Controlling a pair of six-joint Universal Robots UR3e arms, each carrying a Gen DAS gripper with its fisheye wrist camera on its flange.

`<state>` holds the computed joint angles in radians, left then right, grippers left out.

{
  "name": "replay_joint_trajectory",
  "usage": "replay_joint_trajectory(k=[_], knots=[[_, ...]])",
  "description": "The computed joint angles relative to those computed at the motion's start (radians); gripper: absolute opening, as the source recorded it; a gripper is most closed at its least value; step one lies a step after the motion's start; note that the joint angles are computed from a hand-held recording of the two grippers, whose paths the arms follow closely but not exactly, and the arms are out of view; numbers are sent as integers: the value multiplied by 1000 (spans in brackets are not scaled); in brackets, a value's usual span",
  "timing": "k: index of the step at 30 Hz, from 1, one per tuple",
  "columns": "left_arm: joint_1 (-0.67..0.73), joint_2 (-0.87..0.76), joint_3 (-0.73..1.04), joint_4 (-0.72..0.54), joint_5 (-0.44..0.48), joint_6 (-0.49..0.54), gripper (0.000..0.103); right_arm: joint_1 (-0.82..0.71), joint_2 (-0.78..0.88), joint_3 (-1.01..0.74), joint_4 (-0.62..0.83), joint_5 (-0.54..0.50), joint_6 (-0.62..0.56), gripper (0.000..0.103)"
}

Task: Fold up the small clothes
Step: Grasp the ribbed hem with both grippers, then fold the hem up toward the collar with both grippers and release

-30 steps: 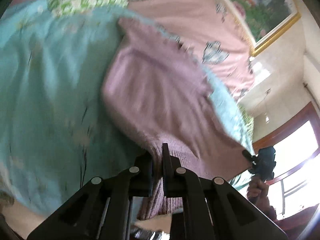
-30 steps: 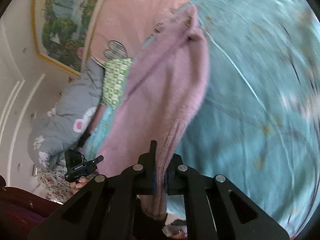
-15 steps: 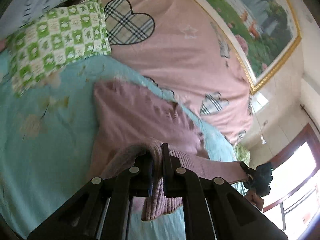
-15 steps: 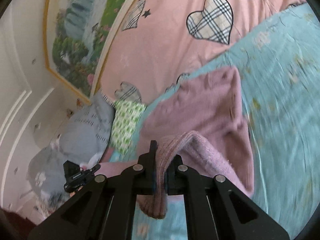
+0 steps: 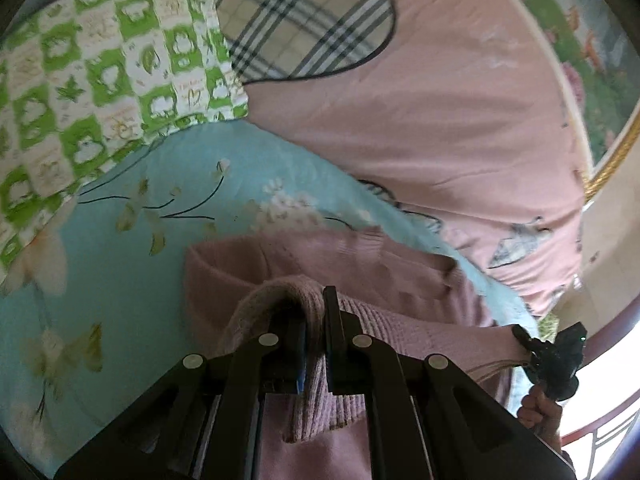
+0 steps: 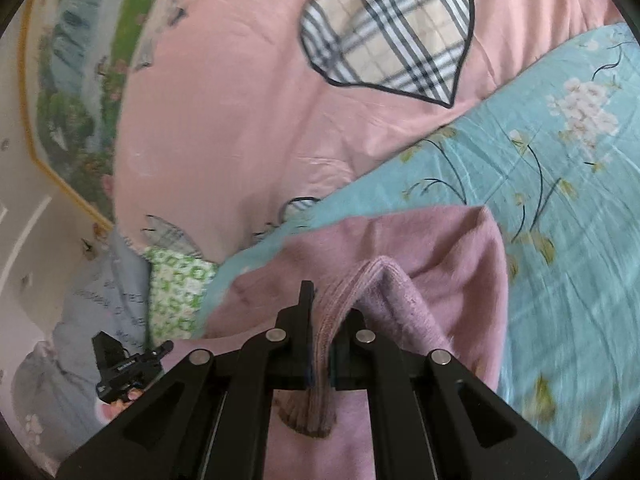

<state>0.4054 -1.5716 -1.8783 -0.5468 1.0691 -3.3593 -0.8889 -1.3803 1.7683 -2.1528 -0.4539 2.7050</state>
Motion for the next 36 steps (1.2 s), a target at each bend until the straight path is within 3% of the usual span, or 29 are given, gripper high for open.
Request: replay_joint_trajectory(k=[4, 8, 10, 12, 15, 16, 18, 20, 22, 23, 25, 28, 33, 36], knots=[[-35, -129, 30, 76, 52, -10, 5, 50, 111, -17, -199, -63, 122, 8], [-35, -168, 25, 85, 61, 20, 12, 61, 154, -41, -195, -80, 170, 10], [-7, -119, -12, 67, 27, 61, 15, 38, 139, -35, -149, -61, 153, 12], [21, -28, -61, 24, 25, 114, 28, 2, 91, -9, -111, -47, 121, 18], [27, 149, -122, -102, 17, 190, 29, -70, -48, 84, -96, -50, 51, 32], [2, 209, -154, -121, 6, 215, 29, -94, -131, 138, -79, -53, -21, 31], [-80, 262, -188, -134, -9, 257, 29, -119, -287, 191, 177, -19, -305, 31], [-252, 191, -144, -125, 64, 261, 31, -60, -355, 134, 527, -62, -611, 31], [-379, 73, -59, -128, 137, 258, 31, 45, -354, 92, 632, -142, -730, 31], [-433, 10, -13, -118, 196, 257, 32, 84, -346, 86, 614, -168, -728, 31], [-484, -79, 57, -114, 277, 260, 32, 158, -332, 117, 438, -214, -630, 31], [-462, -176, 146, -135, 321, 272, 31, 222, -213, 65, 271, -279, -509, 31], [-439, -332, 316, -116, 456, 351, 31, 307, -27, 26, -263, -490, -223, 24], [-414, -393, 426, -127, 492, 306, 31, 288, 62, -49, -383, -462, -49, 24]])
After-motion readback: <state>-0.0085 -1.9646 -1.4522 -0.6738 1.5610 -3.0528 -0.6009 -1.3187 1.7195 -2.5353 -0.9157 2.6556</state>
